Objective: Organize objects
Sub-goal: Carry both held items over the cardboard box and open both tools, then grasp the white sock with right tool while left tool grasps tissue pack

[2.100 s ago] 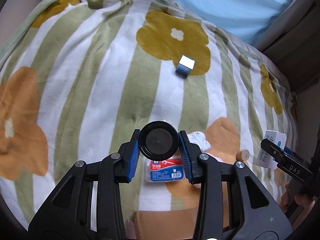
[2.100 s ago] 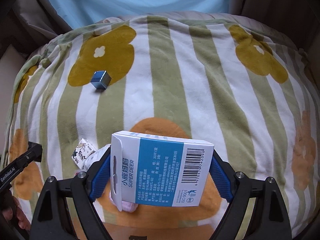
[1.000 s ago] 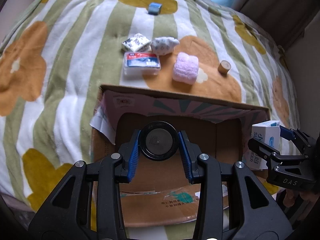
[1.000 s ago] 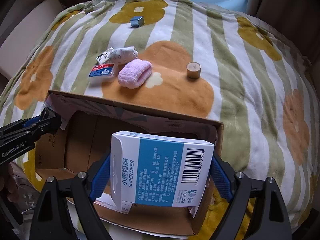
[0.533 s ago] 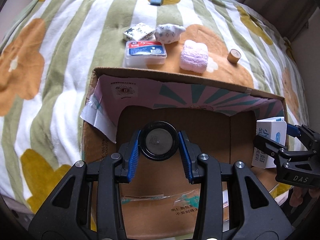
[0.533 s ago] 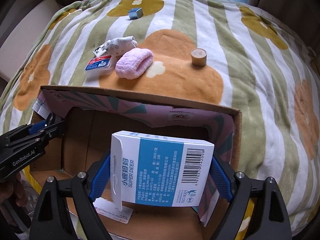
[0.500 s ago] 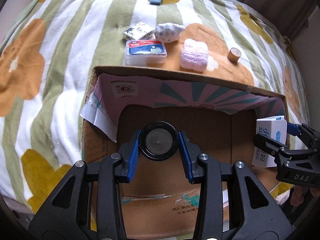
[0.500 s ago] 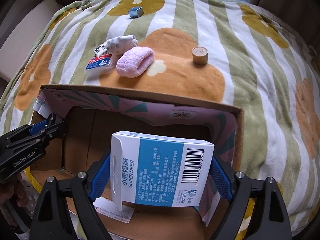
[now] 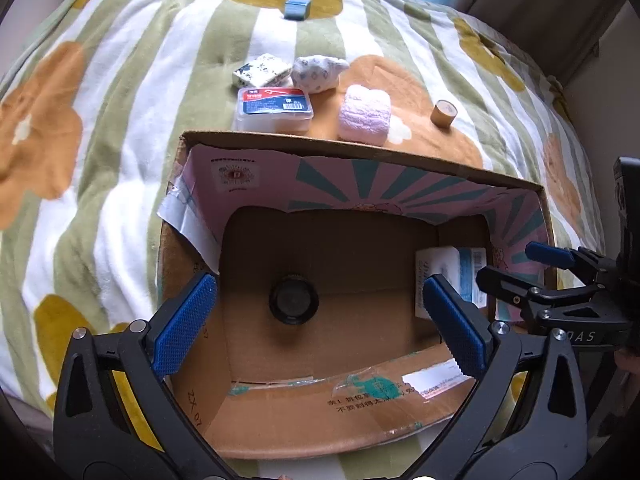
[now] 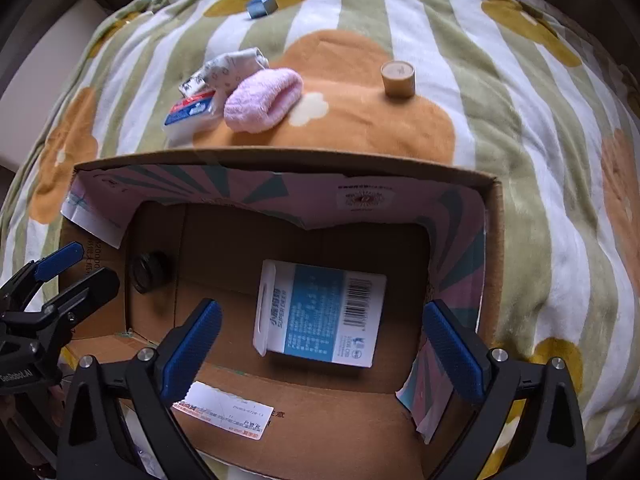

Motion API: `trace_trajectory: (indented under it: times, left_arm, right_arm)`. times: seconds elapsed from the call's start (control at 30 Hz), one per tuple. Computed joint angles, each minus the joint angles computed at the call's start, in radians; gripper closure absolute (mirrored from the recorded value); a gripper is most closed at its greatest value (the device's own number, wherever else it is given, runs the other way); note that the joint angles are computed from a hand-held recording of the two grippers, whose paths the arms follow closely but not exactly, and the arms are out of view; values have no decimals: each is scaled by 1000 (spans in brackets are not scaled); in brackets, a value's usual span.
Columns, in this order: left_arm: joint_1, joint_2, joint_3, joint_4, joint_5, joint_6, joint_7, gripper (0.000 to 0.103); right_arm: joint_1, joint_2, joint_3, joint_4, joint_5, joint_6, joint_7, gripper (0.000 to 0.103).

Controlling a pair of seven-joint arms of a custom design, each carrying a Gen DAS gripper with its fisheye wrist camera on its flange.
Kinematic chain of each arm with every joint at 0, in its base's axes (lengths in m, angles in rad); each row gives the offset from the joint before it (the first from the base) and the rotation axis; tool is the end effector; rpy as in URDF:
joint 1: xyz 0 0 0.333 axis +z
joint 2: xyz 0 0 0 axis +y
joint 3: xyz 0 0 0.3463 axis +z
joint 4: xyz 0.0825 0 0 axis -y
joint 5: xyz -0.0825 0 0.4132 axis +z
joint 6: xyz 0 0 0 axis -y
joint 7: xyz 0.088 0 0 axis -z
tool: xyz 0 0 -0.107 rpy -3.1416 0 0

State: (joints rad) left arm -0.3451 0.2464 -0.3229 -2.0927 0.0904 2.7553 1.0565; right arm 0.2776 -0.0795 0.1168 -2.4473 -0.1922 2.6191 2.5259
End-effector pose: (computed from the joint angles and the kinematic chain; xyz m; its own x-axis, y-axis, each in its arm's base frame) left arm 0.5071 -0.3941 0.3666 -0.2373 -0.9472 0.2157 -0.9216 0.1493 -0.3582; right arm 0.4729 0.2017 0.3645 -0.3788 -0.9189 -0.1099 -0.8836 0.3944 -0.2523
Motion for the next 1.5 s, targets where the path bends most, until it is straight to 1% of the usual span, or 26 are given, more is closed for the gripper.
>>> trace_trajectory:
  times: [0.07,0.13,0.27,0.37,0.53,0.63,0.8,0.9,0.97,1.07,1.1,1.23,1.33,1.5]
  left_arm:
    - [-1,-10,2,-3,3,-10,-5,0]
    - [8,-22,-5,-12,-21,-8,5,0]
    - [10,-43,1,-20,-28,-5,3,0]
    - [6,-52,11,-21,-12,-5,-5,0]
    - [-3,-50,28,-4,38,-27,-31,0]
    - [-6,-54,36,-2,71,-25,-59,0]
    - [21,-51,22,17,28,-30,1,0]
    - [33,-50,23,37,10,-35,31,0]
    - [38,-46,26,58,8,-41,48,0]
    - [39,-32,39,106,36,-61,67,0]
    - [46,-25,36,123,28,-68,90,0]
    - [83,16,24,211,-13,-89,223,0]
    - [103,65,17,293,-36,-116,321,0]
    - [124,206,7,483,-62,-200,475,0]
  right_arm:
    - [-1,-15,4,-13,-15,10,20,2]
    - [3,-26,2,-17,24,3,-7,2]
    - [19,-29,-15,0,182,-37,-145,2]
    - [7,-41,-7,-7,179,-12,-131,2]
    - [-15,-56,11,-9,118,4,-70,2]
    - [-19,-57,14,0,99,5,-64,2]
    - [-25,-59,13,16,74,15,-56,2]
    - [-34,-62,10,34,62,11,-59,2]
    - [-41,-59,5,53,53,7,-73,2]
    - [-55,-57,4,88,8,-13,-78,2]
    - [-59,-55,1,102,-4,-20,-87,2]
    - [-65,-34,-23,151,13,-20,-192,2]
    - [-70,2,-45,208,42,-30,-311,2]
    - [-76,82,-77,306,166,-28,-522,2]
